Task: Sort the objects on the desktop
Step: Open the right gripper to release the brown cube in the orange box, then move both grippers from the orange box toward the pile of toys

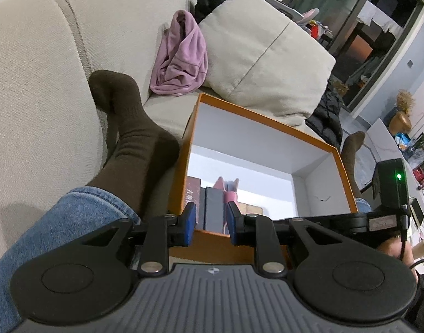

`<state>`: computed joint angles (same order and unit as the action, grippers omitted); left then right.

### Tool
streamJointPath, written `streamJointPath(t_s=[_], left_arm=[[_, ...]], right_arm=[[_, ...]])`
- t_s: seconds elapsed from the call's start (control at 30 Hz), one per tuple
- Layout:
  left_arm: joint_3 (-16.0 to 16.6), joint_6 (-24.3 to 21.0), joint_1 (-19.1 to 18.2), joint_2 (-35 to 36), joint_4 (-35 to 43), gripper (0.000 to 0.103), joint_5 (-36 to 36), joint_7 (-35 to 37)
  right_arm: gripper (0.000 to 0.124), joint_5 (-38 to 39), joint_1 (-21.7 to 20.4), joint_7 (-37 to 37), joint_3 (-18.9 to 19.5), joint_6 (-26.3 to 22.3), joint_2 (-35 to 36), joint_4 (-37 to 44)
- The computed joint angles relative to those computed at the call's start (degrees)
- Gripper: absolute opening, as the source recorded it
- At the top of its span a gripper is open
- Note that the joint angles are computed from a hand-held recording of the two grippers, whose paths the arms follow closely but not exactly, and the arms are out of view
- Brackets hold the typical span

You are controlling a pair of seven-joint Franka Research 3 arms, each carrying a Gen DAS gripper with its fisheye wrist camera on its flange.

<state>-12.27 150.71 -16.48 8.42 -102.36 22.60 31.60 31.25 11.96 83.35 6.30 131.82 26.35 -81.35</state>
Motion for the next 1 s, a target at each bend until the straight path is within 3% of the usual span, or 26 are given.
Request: streamJointPath(t_s=[0.47, 0.6, 0.83, 0.93, 1.0], left_arm=[[-1.6, 1.0, -1.0, -6.1, -7.2, 0.026, 2.8, -2.6], [-2.2, 1.9, -1.3, -7.1, -9.2, 0.026, 4.6, -4.3], [-3.1, 3.0, -2.1, -8.4, -12.0, 0.026, 8.1, -6.8], [-3.5, 2.2, -2.5, -8.7, -12.9, 0.026, 7.6, -6.7], [-3.7, 2.3, -2.7, -8.9, -13.5, 0.026, 5.9, -5.2]], right_arm=[[0.03, -2.7, 3.1, -5.6, 0.0, 21.7, -10.5, -17.2], [0.039, 2.4, 2.9, -11.7, 1.9, 31.0, -14.9, -24.4], [0.05, 23.0, 4.1, -34.5, 5.9, 46.4, -23.2, -36.5], [0.051, 26.7, 6.1, -38.5, 4.4, 47.0, -26.6, -40.5], [0.051, 34.2, 8.4, -45.0, 3.2, 49.0, -28.2, -42.0]])
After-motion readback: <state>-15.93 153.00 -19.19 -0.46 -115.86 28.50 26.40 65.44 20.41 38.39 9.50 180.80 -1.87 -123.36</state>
